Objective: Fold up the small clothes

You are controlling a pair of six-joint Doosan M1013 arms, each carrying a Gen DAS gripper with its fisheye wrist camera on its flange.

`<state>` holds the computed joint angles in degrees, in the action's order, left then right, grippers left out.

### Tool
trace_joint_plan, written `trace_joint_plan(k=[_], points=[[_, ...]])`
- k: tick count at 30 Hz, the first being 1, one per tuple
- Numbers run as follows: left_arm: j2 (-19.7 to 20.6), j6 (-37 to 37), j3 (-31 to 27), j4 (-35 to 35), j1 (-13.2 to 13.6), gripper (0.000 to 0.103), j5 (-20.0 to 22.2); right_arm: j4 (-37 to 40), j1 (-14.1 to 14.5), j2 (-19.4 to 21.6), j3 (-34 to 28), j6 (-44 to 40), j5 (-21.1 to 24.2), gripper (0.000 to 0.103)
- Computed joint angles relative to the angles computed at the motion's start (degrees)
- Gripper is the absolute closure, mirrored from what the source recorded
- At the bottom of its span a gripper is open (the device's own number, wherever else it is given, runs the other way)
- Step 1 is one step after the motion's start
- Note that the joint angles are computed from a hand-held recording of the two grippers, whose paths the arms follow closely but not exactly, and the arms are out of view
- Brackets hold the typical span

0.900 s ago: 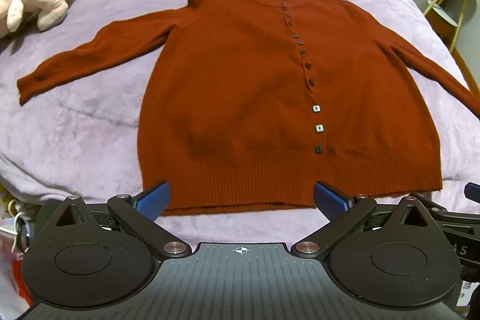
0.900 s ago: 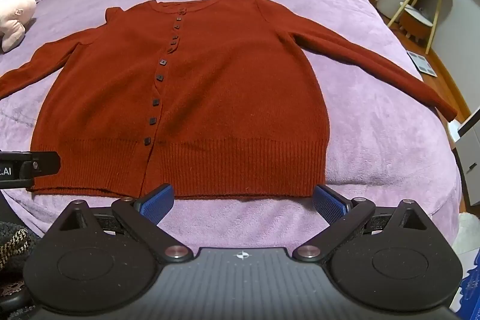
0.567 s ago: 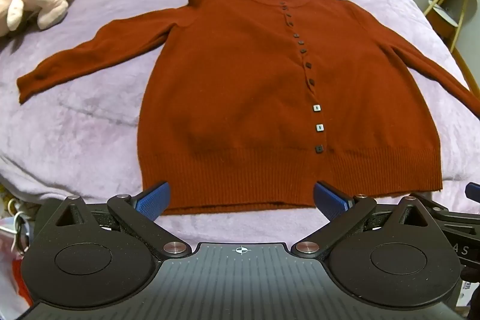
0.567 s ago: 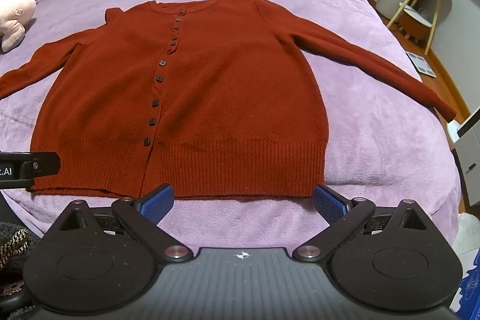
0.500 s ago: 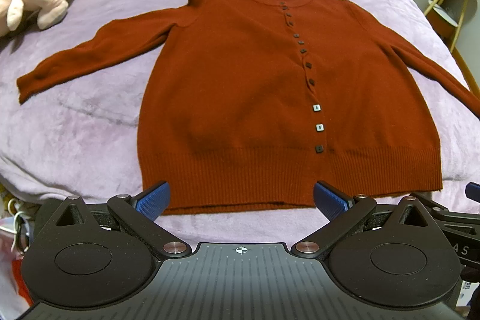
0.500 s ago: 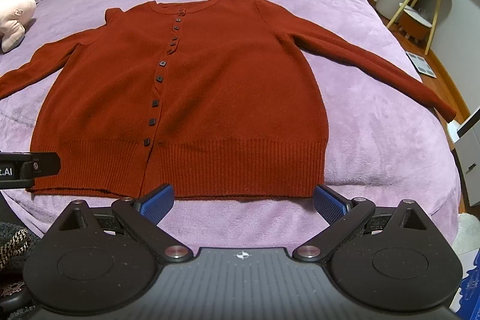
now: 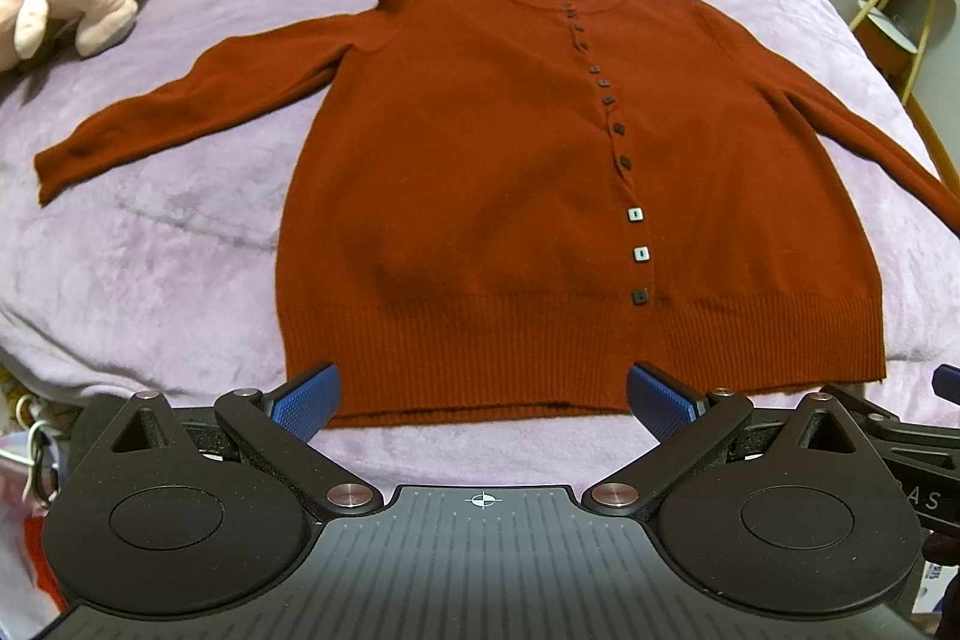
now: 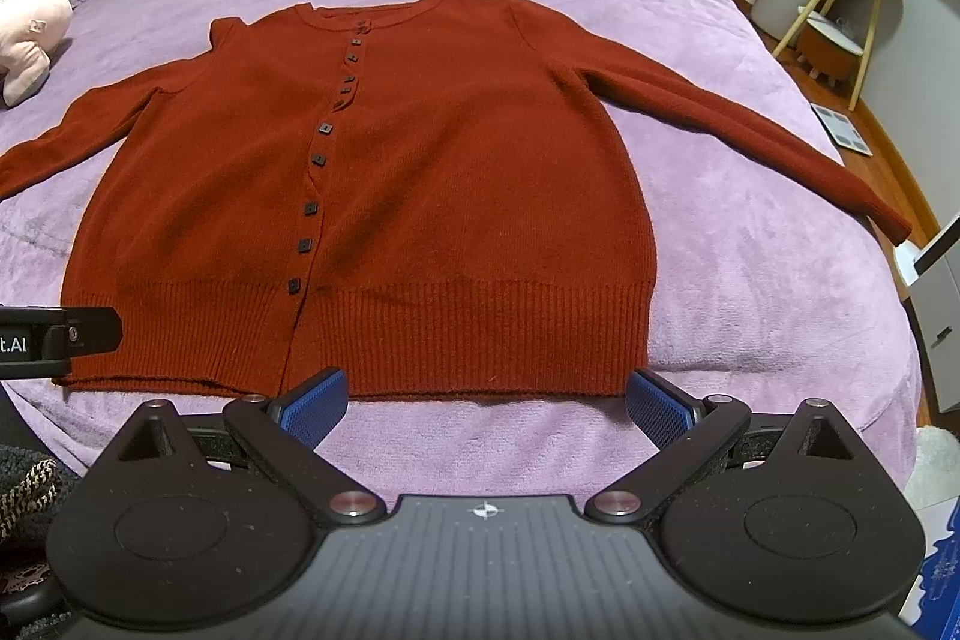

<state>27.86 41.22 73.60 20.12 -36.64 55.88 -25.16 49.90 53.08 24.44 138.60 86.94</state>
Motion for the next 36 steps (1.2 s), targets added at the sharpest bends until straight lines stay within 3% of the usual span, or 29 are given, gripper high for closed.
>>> trace_joint_plan(k=[36], points=[[-0.1,-0.6,0.7,0.6,-0.1,0.0,-0.9,-0.2,0.0,0.1,-0.3,-0.3,0.0,0.004]])
